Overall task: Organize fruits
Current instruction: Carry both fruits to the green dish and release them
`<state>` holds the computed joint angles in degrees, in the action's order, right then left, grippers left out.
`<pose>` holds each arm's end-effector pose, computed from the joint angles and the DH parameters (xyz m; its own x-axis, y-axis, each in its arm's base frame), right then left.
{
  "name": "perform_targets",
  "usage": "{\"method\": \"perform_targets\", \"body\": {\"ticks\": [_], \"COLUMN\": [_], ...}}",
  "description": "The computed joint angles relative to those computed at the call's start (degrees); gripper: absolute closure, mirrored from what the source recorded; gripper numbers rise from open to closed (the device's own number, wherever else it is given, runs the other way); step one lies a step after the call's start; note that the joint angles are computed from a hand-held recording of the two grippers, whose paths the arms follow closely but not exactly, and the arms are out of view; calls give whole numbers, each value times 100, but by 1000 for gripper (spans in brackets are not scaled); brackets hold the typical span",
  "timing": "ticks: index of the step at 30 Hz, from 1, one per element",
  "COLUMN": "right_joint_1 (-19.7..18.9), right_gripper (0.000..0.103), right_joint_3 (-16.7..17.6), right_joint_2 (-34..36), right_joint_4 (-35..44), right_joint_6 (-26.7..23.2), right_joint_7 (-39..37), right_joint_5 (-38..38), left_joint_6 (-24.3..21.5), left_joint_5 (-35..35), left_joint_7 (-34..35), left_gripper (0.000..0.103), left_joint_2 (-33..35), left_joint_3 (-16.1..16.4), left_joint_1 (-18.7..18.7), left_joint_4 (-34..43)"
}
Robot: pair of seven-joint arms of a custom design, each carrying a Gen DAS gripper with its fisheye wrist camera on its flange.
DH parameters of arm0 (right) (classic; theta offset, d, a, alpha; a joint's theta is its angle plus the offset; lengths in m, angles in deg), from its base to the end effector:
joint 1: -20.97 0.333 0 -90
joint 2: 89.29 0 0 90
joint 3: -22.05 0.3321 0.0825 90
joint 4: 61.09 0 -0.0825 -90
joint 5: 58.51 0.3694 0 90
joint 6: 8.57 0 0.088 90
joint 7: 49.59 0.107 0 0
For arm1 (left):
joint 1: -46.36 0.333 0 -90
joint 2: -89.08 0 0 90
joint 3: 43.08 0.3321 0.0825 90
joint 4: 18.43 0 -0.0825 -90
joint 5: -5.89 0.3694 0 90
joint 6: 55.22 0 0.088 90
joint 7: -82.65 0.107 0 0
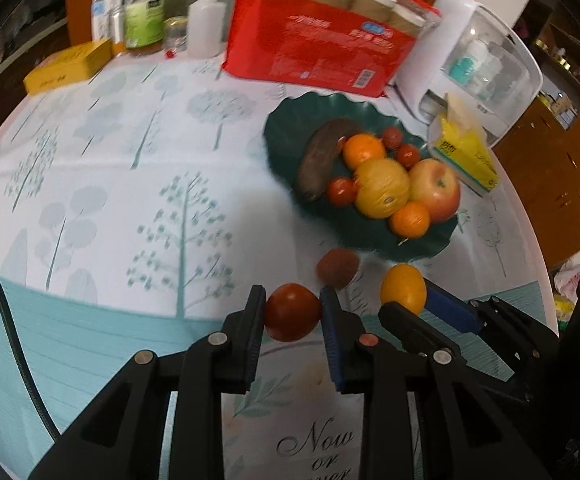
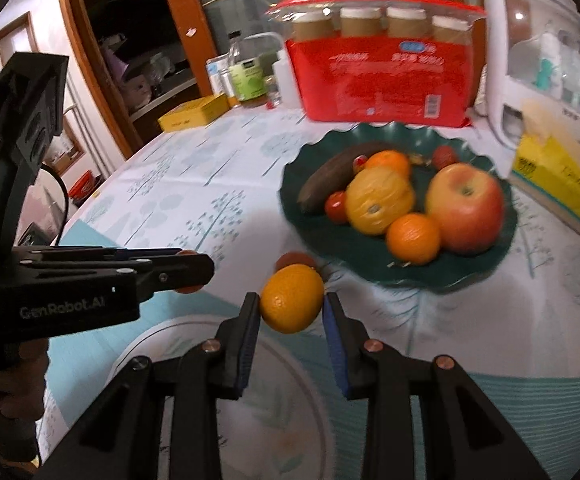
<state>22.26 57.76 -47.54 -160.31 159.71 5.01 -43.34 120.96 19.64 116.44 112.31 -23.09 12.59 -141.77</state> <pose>0.6217 0.3456 0.3022 0.7318 -0.6440 -0.2232 -0.6136 -0.4799 -0.6270 0.5818 -0.1749 0.3030 0.3598 -0.9029 0.2352 -0.7671 -0.4297 -0.4763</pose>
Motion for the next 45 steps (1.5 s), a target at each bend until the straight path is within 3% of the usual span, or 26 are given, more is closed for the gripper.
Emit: {"method": "perform_targets", "body": {"ticks": [11,15,25,29,32,35,42,45], "right_joint_1": [235,214,491,458,442,487,436,310], "right_gripper": [70,70,70,70,65,57,57,57], "right_joint_3": [-333,-297,-592,-557,-529,-581,-607,-500], "right_joint_2": [295,427,629,688,687,645,509,450], "right_joint_4": [505,649,978,1040,1030,995,825,720], "right_joint_6": [278,256,223,186,175,185,190,162], "right_joint_7": [502,571,1048,1134,1129,1155,1310,1352], "right_joint_5": [-335,-505,-829,-839,-865,-896,-887,-796], "left_joint_6": [23,-8,-364,-396,-318,-212,-26,-72], "left_joint_5": [-253,-569,-1400,-1570,-1695,-1765,-1879,-1913], "left_joint_7": [788,1242,2291,2506,2540,2475,2351,2398], "left_gripper": [77,77,76,67,47,45,41,41], "left_joint_2": [479,695,1171,1227,1206,1109,817,720], "left_joint_3": [-370,-699,-1623,-1716,-1674,-1533,-1302,-1398], "left_joint_1": [447,782,1596,1666,1623,1505,1304,1374], "left_joint_4": [896,1232,1906,1959,1905,1766,1383,1268]}}
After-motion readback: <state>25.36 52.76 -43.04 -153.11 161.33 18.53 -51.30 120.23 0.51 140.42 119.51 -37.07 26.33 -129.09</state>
